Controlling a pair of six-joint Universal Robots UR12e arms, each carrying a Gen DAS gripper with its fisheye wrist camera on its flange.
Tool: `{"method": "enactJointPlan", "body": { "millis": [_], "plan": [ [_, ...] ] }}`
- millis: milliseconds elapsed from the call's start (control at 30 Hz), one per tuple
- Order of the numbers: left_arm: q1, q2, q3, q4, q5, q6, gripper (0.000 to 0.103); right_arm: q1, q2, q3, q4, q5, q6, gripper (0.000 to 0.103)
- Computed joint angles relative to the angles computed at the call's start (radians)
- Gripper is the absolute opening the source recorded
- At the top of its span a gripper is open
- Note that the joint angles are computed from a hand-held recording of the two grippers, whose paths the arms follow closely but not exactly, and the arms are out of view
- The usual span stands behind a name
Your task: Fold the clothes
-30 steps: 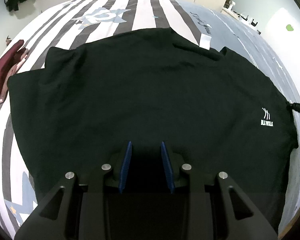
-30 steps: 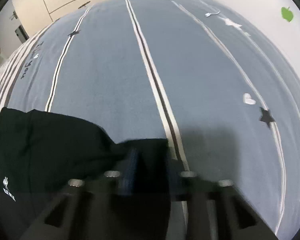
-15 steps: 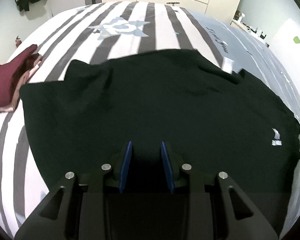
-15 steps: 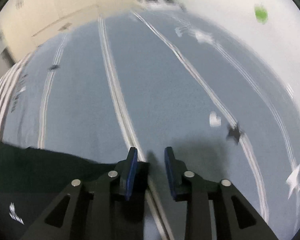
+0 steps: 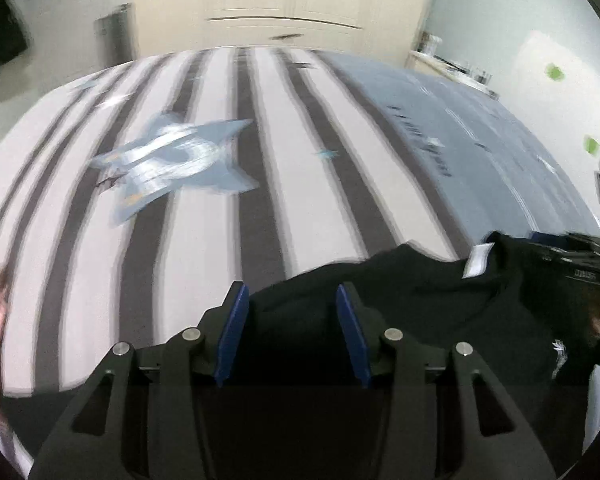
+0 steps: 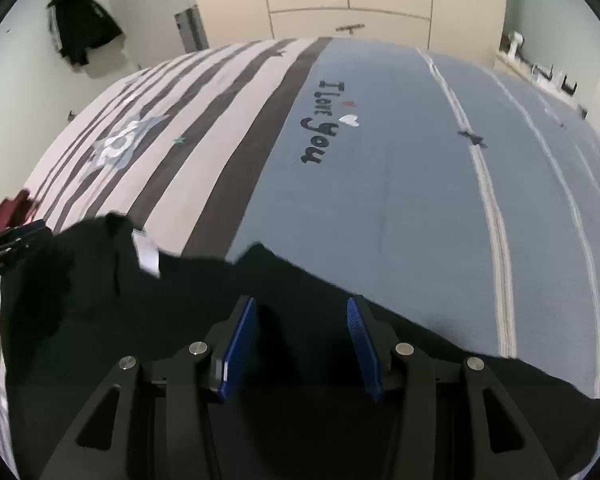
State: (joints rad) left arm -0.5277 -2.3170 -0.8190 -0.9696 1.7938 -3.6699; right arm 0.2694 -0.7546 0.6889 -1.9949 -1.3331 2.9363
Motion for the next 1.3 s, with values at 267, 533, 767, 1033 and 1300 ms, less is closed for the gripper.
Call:
{"method": "enactJointPlan", "body": {
  "millis": [267,533,767,1033,1300],
  "plan": [
    [-0.002,-0.145,0.225,-0.164,-0.045,0.05,0.043,0.008,0.116,-0.178,0.165,-0.062,-0.007,0.044],
    [-0.013,-0.157,0.24,-0.145,-0.031,0.064,0.006,0.013,0.149,-0.218,0.183,-0.025,-0.081,0.005],
    [-0.015,-0.165,0.28,-0.116,0.061,-0.015,0.005,0.013,0.158,-0.227,0.048,-0.054,0.009,0.002],
    [0.01,-0.206,0.343,-0.211,0.032,-0.099,0.008,0.038,0.349,-0.579,0.16,-0.13,0.056,0.0],
    [0.023,-0.025,0.052,0.068,0.076,-0.189,0.054,0.026,0.142,-0.215,-0.016,-0.106,0.1,0.002]
  ]
}}
